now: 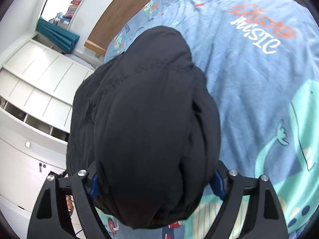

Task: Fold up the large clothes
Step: 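Release the coat bundle and pull both grippers back from it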

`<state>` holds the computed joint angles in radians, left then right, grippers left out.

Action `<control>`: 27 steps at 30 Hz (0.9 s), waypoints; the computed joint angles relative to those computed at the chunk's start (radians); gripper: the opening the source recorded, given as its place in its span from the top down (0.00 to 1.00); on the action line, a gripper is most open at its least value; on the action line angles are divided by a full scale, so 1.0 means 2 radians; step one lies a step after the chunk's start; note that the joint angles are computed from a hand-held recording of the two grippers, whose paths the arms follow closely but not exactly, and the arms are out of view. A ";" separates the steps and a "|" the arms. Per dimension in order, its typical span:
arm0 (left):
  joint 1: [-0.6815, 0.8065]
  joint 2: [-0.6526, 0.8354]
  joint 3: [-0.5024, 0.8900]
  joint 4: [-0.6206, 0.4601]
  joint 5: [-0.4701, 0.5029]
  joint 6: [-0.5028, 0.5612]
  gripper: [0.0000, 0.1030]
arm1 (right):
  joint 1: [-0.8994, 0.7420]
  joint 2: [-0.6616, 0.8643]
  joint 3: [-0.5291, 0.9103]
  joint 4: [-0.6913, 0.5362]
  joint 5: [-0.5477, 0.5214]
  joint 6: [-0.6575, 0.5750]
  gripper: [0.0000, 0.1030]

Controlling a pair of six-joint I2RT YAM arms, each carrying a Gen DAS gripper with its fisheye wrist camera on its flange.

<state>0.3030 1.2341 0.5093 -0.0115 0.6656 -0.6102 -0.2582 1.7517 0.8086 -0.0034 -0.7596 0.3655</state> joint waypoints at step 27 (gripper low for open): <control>-0.567 -0.238 0.103 -0.396 -0.653 -0.161 0.16 | 0.058 -0.477 -0.094 -0.309 0.211 -0.080 0.07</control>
